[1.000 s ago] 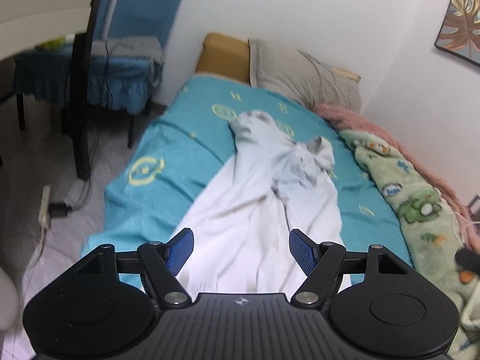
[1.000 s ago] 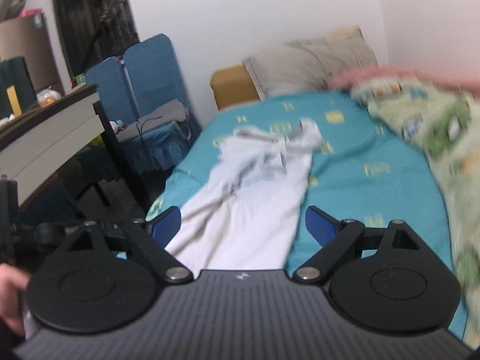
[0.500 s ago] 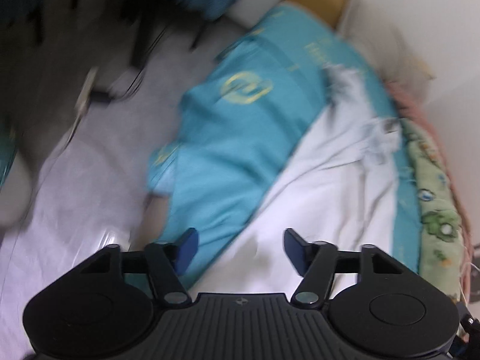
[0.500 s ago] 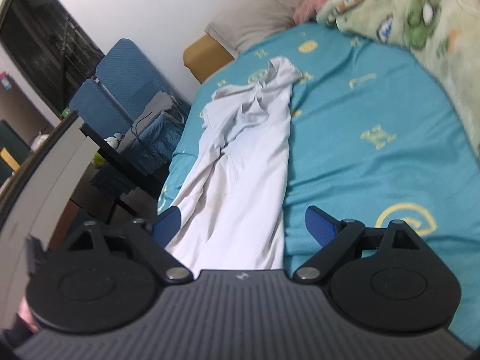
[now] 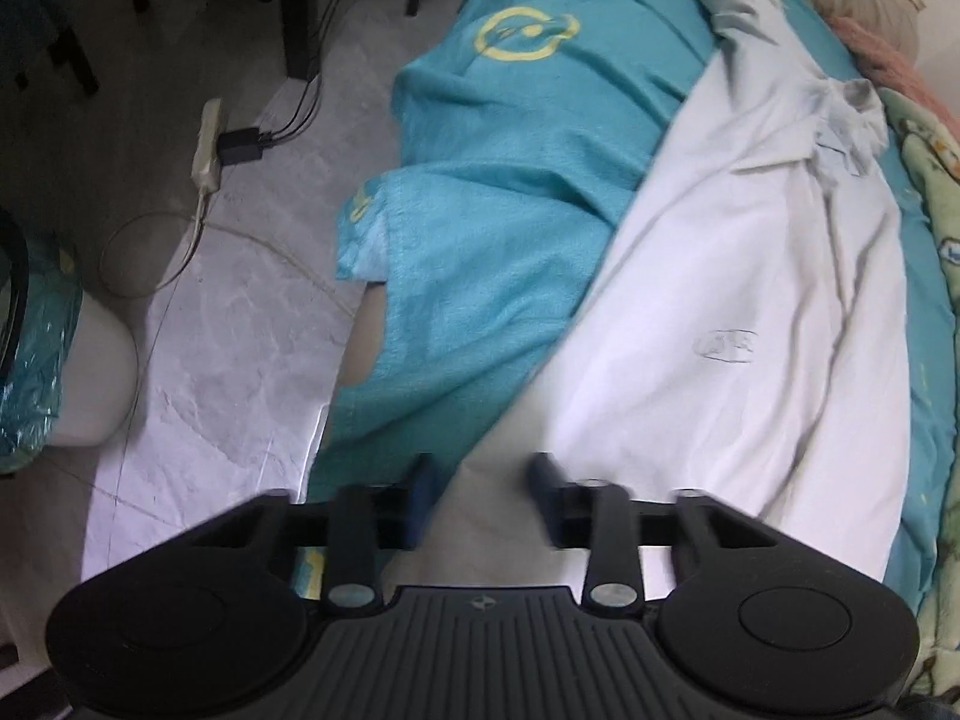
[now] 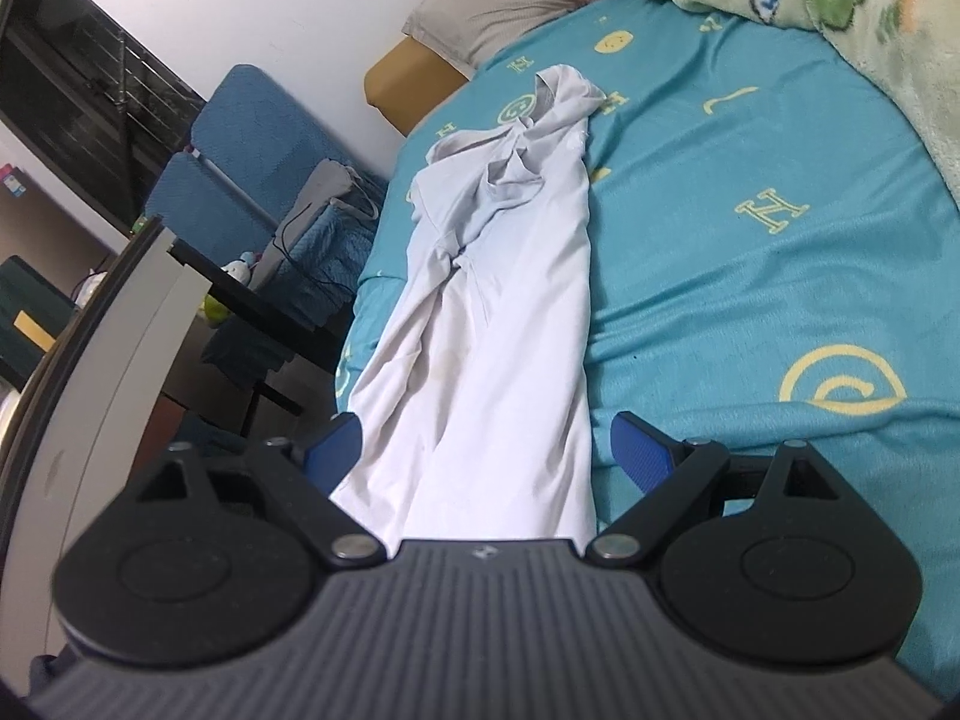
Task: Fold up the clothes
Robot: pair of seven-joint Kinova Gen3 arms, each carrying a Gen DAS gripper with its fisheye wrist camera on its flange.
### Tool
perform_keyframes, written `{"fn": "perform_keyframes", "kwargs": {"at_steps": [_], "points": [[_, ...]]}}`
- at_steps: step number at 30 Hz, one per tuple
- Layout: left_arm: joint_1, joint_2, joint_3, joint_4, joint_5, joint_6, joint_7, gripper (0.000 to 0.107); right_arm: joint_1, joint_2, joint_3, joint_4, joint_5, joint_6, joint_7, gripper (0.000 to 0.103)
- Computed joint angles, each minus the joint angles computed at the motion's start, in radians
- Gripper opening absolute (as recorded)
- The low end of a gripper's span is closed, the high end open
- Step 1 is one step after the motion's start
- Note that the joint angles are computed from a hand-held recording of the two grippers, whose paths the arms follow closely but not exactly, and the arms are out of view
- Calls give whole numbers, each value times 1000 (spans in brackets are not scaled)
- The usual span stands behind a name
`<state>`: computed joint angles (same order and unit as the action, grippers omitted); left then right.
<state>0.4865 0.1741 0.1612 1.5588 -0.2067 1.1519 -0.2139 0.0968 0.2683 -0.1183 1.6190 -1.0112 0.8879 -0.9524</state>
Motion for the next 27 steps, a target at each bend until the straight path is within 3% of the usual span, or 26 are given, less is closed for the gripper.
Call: {"fn": "perform_keyframes", "kwargs": {"at_steps": [3, 8, 10, 13, 15, 18, 22, 25, 27], "points": [[113, 55, -65, -111, -57, 110, -50, 2, -6, 4, 4, -1, 16, -6, -19, 91], [344, 164, -142, -343, -249, 313, -252, 2, 6, 21, 4, -12, 21, 12, -51, 91], [408, 213, -132, -435, -331, 394, -334, 2, 13, 30, 2, -17, 16, 24, -60, 91], [433, 271, -59, -561, -412, 480, -438, 2, 20, 43, -1, -28, 14, 39, -75, 91], [465, 301, -59, -614, -429, 490, -508, 2, 19, 49, -3, -33, 20, 41, -83, 91], [517, 328, -120, -658, -383, 452, -589, 2, 11, 55, -5, -42, 44, 39, -103, 91], [517, 363, -110, -673, -357, 410, -639, 2, 11, 62, -7, -47, 62, 40, -122, 91], [419, 370, -27, -663, -241, 357, -642, 2, 12, 72, -12, -57, 76, 54, -134, 91], [372, 353, 4, -614, -168, 309, -626, 9, 12, 80, -15, -64, 89, 73, -139, 91]]}}
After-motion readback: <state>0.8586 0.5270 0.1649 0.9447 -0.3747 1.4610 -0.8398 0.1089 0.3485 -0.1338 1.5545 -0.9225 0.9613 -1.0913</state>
